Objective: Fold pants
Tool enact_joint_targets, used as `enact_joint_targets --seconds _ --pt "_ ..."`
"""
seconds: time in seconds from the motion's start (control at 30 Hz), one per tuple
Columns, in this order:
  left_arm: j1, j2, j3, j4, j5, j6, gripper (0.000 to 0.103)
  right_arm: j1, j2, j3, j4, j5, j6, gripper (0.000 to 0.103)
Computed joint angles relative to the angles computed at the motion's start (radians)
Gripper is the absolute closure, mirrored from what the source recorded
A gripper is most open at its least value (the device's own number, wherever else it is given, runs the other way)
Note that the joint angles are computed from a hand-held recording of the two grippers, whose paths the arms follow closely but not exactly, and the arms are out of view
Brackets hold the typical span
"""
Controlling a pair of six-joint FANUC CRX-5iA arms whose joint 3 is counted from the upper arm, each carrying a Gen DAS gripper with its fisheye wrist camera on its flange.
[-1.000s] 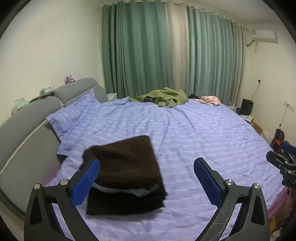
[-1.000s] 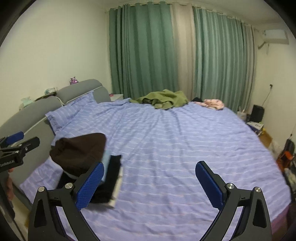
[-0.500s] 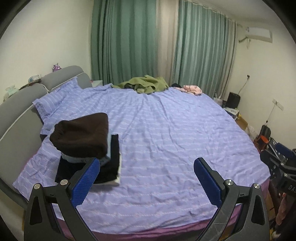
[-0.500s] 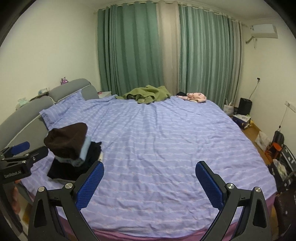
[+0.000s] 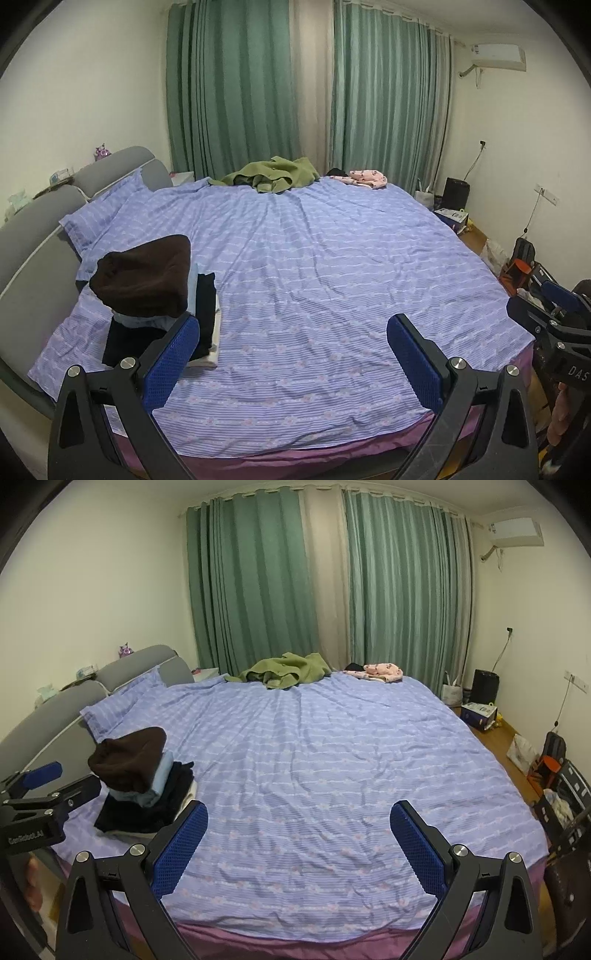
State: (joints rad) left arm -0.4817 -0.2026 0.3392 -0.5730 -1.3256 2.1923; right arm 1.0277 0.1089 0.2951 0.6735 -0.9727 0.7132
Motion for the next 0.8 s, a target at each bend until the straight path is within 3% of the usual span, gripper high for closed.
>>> enact_joint_targets --seconds 0.8 --pt "-0.026 0.016 0.02 -0.002 -0.003 0.022 0.0 -0.007 -0.032 -0.029 -0.008 0.016 0.02 0.003"
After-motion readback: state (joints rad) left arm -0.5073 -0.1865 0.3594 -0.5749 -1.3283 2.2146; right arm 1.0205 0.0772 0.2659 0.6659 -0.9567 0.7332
